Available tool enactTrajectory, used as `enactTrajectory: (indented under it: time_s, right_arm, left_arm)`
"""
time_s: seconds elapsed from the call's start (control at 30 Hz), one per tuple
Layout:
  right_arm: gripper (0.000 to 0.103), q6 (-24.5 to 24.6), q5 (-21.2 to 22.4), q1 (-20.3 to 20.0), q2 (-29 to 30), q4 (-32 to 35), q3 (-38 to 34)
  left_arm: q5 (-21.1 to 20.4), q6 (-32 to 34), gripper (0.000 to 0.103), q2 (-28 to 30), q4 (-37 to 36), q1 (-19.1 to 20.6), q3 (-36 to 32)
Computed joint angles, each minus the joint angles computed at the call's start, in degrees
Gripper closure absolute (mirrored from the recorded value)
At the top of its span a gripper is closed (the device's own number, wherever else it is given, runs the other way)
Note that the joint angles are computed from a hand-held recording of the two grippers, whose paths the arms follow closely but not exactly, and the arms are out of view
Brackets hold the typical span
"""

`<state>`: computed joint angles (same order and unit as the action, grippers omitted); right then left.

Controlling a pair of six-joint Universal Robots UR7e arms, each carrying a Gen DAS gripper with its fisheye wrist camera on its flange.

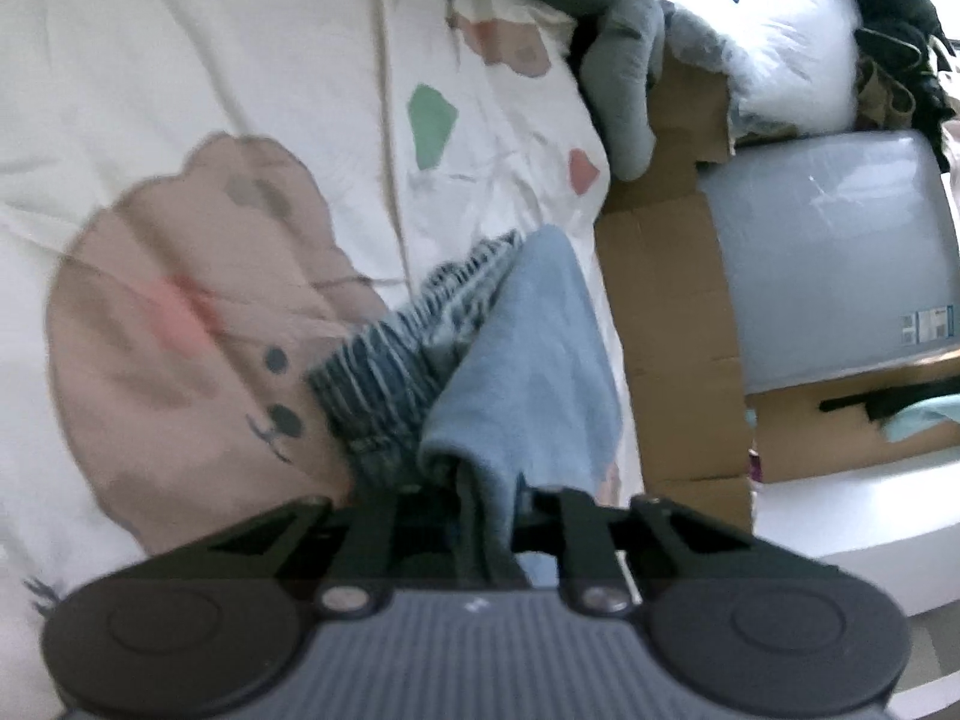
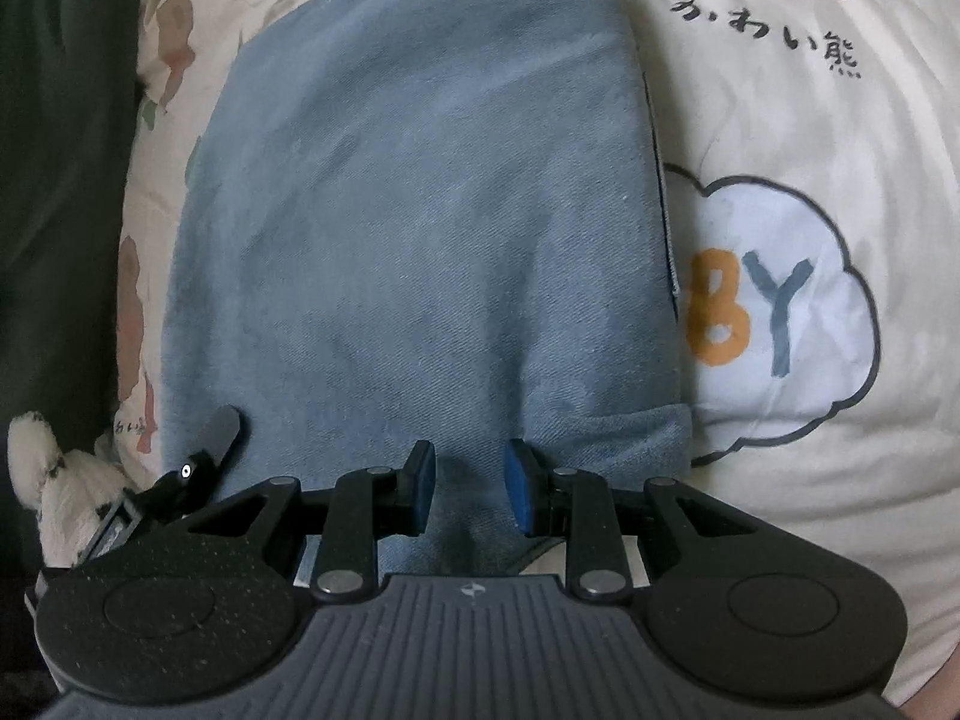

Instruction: Fold clothes

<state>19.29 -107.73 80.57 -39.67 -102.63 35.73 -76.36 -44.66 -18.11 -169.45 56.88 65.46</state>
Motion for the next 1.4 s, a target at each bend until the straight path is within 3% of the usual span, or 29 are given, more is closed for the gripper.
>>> enactTrajectory:
  time_s: [0.13, 0.2, 0.27, 0.47, 0.57, 0.7, 0.9, 0.93, 0.97, 1.03, 1.07, 1.17, 1.23, 1.4]
  right_arm:
    - [0.073, -0.8, 0.3, 0.4, -1.1, -0.8, 2.3]
    - [0.072, -1.0, 0.4, 0.5, -2.0, -1.4, 3.7]
    - [0.072, -1.1, 1.4, 0.3, -3.4, -3.2, 5.7]
    - [0.051, 1.5, 6.5, -1.1, -9.1, -13.1, 16.6]
    - [0.04, 3.1, 8.8, -2.0, -11.8, -18.6, 22.5]
    - [0.039, 5.2, 11.4, -4.0, -15.0, -28.6, 30.9]
    - [0.038, 16.9, 20.4, -8.2, -18.5, -51.3, 46.1]
    - [0.038, 18.8, 21.6, -8.7, -18.6, -54.9, 48.0]
    - [0.038, 21.0, 23.1, -9.3, -18.4, -58.8, 49.8]
    - [0.04, 23.7, 24.7, -10.1, -17.9, -63.4, 51.8]
    - [0.048, 25.1, 25.5, -10.2, -17.3, -65.4, 52.4]
    - [0.063, 26.7, 28.9, -10.9, -16.8, -68.3, 53.7]
    - [0.063, 25.7, 29.2, -10.7, -16.9, -67.6, 53.7]
    - [0.063, 19.9, 27.9, -9.9, -19.7, -56.8, 51.6]
  left_arm:
    - [-0.8, -1.0, 0.086, -0.8, -0.3, 0.5, 1.1]
    - [-0.9, -1.3, 0.072, -1.4, -0.2, 0.5, 1.9]
    - [-0.9, -1.4, 0.044, -2.0, -0.2, 0.4, 3.1]
    - [-7.5, -0.9, 0.035, -1.3, 0.5, 0.5, 3.9]
    - [-10.7, 0.6, 0.035, -0.5, 3.0, 0.6, 2.5]
    - [-13.0, 1.5, 0.035, 1.0, 6.5, 0.5, 0.3]
    - [-17.1, 3.2, 0.037, 3.1, 11.9, 0.3, -2.9]
    - [-18.0, 3.9, 0.047, 3.3, 12.9, 0.4, -3.4]
    - [-19.1, 4.6, 0.066, 3.4, 14.2, 0.4, -3.9]
    - [-19.1, 5.5, 0.076, 3.1, 15.7, 0.3, -3.9]
    - [-18.6, 5.9, 0.079, 2.8, 16.5, 0.3, -3.8]
    - [-17.9, 5.9, 0.081, 2.0, 18.2, 0.3, -3.5]
    - [-18.0, 5.8, 0.081, 1.5, 18.9, 0.4, -3.4]
    - [-18.1, 5.3, 0.082, 0.5, 18.9, 0.4, -2.4]
